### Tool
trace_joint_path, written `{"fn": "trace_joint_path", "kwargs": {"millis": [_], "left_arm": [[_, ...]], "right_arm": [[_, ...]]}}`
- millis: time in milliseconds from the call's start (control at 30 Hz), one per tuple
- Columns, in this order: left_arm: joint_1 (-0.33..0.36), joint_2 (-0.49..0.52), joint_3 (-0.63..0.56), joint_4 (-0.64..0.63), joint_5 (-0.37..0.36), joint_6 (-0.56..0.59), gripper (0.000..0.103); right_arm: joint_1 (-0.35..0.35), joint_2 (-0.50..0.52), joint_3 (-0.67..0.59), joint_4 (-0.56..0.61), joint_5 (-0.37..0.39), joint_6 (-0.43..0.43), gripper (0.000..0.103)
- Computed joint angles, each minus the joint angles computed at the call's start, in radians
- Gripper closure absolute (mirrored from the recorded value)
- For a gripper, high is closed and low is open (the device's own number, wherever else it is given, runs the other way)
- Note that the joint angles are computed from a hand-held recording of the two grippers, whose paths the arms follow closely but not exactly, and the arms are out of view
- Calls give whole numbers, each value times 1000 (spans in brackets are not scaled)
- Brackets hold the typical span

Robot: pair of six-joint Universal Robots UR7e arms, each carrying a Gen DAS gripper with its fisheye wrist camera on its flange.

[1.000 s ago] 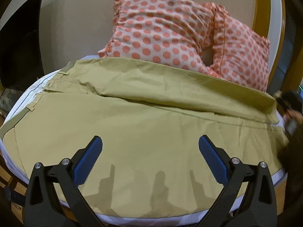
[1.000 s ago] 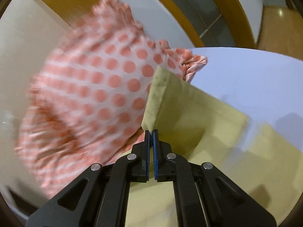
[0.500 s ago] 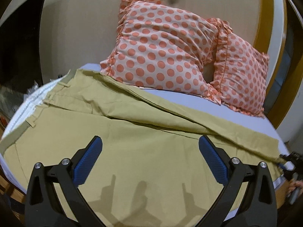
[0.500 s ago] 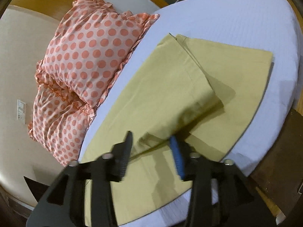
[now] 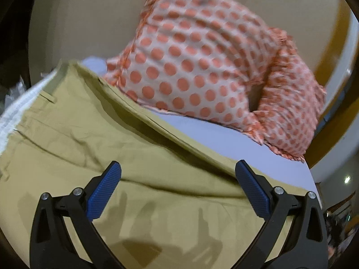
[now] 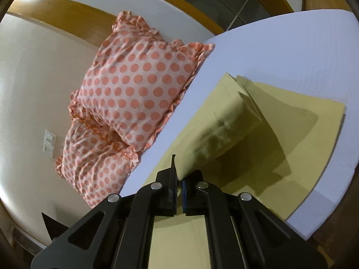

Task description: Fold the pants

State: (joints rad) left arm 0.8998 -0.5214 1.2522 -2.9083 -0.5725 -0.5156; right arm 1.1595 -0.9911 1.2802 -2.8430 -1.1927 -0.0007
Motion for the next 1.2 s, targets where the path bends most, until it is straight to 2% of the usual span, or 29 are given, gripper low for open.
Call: {"fn": "trace_joint_path", "kwargs": {"millis": [100, 133, 200, 233, 267, 300, 333, 400, 500, 567, 633, 700, 800, 900, 1000, 1033, 1067, 1100, 1133, 1200], "left_arm": [[45, 12, -74, 85, -65, -72, 6], [60, 28, -123, 149, -54, -102, 8], [86, 61, -220, 296, -26, -168, 19], [98, 71, -251, 343, -31, -192, 35], [113, 81, -287, 402, -44, -230, 56], [131, 87, -313, 438, -74, -263, 70], [139, 84, -310, 432, -96, -276, 94], [138, 61, -265, 401, -104, -301, 96], [72, 12, -130, 282, -8, -228, 97], [3, -41, 19, 157, 67, -180, 97], [-70, -95, 185, 49, 122, -188, 97], [-126, -141, 320, 45, 157, -282, 95], [-180, -192, 488, 104, 134, -510, 95], [-190, -195, 542, 143, 114, -624, 96], [-186, -176, 548, 112, 109, -623, 95], [-188, -172, 558, 76, 108, -612, 94], [-191, -167, 564, 50, 112, -600, 93], [-192, -162, 568, 27, 113, -586, 93], [-195, -160, 575, 9, 111, -578, 91], [-196, -152, 585, -42, 102, -551, 85]], "right_arm": [[-1, -5, 4, 6, -1, -9, 100], [1, -4, 2, 7, -5, -11, 100], [2, -3, 1, 5, -5, -9, 100], [2, -1, 0, 5, -3, -11, 100], [4, 0, -1, 4, -7, -13, 100], [3, 2, -4, 6, -5, -13, 100], [2, 4, -9, 9, 0, -14, 100], [4, 6, -12, 8, 0, -17, 100], [4, -9, 1, -25, 5, -30, 100], [0, -26, 20, -54, 3, -34, 100], [-12, -49, 50, -85, -10, -36, 100], [-20, -61, 71, -93, -47, -44, 100], [-27, -61, 79, -80, -105, -49, 100], [-31, -52, 76, -63, -146, -48, 100], [-18, -56, 81, -61, -214, -87, 98], [-17, -64, 92, -76, -226, -93, 90], [-14, -76, 110, -110, -251, -98, 70], [-15, -84, 128, -155, -264, -103, 56], [-17, -91, 149, -213, -271, -107, 38], [-18, -93, 173, -317, -311, -126, 37]]}}
